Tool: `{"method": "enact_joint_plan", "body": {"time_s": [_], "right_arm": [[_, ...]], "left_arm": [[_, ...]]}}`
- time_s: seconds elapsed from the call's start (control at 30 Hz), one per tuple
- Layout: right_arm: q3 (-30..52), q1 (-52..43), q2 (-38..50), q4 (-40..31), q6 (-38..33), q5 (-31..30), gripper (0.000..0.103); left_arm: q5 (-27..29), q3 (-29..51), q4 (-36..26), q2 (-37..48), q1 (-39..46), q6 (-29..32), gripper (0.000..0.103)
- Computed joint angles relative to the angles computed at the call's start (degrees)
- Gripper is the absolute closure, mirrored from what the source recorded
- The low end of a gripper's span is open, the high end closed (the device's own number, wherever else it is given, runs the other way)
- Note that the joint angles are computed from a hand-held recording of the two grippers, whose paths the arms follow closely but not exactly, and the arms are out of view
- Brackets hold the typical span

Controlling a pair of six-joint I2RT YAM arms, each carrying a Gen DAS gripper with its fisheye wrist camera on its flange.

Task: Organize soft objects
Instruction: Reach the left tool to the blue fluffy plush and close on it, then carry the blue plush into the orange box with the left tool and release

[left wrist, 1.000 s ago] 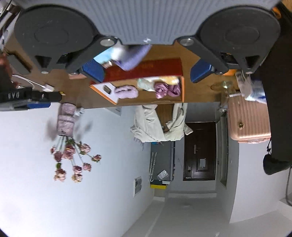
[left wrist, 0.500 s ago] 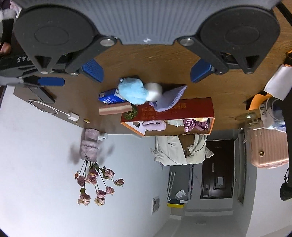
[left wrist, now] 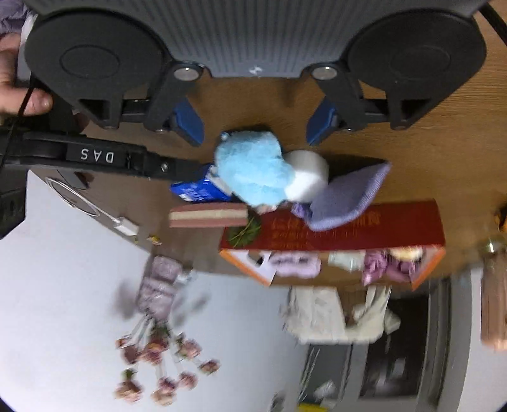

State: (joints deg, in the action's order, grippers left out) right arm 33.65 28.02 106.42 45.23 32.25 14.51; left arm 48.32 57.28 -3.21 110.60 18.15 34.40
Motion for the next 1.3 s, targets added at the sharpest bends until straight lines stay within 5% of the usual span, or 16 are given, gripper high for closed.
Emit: {"method": "enact_joint_plan", "body": {"time_s": [0.13,0.2,0.37,0.6,0.77,0.97,1.07,1.17,1.3], "right_arm": [[10.1,-4.3,5.6,-6.6,-2.0,-5.0,0.057],[14.1,-6.0,8.2,-8.4,-2.6,-8.5,0.057],[17.4,-7.2,11.6,-9.4,-0.4,-13.4,0.061],[1.9,3.8,5.6,1.3,12.1,-5.5,0.065],[-0.8,12.5,0.8,0.4,12.1,-1.4,0.065],[0.1,14.6,-0.8,-3.8,12.0,3.2,0.054],[-0.4,14.3,0.9,-1.8,14.2,3.0,0.054],[-0.7,13.4,3.2,0.8,17.2,1.0,0.054],[-1.1,12.7,5.5,4.0,19.2,-1.0,0.058]], "left_arm": [[-1.2,7.9,-2.5,6.9,-3.6,-4.5,0.033],[-1.1,11.9,-5.6,9.7,-4.4,-6.0,0.053],[1.6,15.4,-11.3,11.3,-3.1,-5.6,0.075],[6.4,17.4,-33.1,10.0,6.6,15.4,0.075],[5.7,14.4,-27.8,7.8,13.1,12.0,0.065],[10.0,16.8,-34.2,9.4,16.3,17.1,0.041],[9.2,17.3,-37.2,10.2,15.6,19.4,0.040],[8.2,18.2,-40.5,11.6,14.8,21.9,0.053],[7.8,18.3,-40.9,12.5,14.5,22.3,0.057]]}}
